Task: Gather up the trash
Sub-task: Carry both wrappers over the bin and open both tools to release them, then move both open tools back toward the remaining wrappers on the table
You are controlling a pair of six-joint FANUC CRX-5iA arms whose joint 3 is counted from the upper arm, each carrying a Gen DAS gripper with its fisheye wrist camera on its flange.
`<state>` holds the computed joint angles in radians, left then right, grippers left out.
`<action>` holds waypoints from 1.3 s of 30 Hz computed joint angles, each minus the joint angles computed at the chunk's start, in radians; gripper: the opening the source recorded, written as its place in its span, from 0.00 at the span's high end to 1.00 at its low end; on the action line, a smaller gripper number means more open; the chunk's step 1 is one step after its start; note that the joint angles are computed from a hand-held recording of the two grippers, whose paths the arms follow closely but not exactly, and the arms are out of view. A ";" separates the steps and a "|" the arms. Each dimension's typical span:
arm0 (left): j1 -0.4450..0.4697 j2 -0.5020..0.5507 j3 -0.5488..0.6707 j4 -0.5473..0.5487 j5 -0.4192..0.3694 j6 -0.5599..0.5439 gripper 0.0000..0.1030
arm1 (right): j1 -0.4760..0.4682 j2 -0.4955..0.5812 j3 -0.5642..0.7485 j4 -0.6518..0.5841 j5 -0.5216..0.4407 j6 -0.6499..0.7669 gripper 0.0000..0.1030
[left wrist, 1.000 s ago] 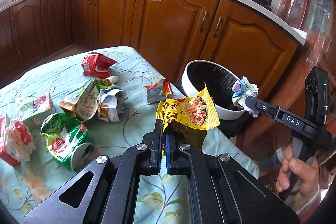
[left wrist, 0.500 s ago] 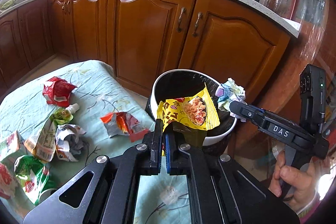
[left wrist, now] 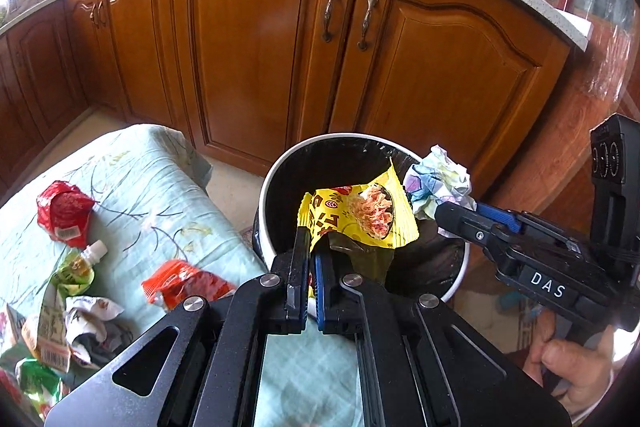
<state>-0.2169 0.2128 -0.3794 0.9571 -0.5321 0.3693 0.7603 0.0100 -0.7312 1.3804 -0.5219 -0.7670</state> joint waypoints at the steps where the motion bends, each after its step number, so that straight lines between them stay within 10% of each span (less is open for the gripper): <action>1: -0.004 0.007 0.008 -0.009 0.003 0.008 0.98 | -0.005 0.004 0.003 -0.004 0.004 0.007 0.65; 8: -0.018 0.055 0.074 -0.114 -0.012 0.094 0.94 | -0.027 0.013 -0.002 -0.001 0.032 -0.003 0.52; 12: -0.017 0.056 0.063 -0.101 -0.007 0.096 0.58 | -0.028 -0.002 -0.026 0.043 0.031 -0.063 0.46; 21: 0.020 -0.029 -0.076 0.076 0.012 -0.031 0.54 | -0.020 -0.037 -0.079 0.253 0.014 -0.307 0.23; 39: 0.207 -0.240 -0.338 0.268 0.024 -0.192 0.53 | 0.038 0.046 -0.003 0.486 0.055 -0.535 0.19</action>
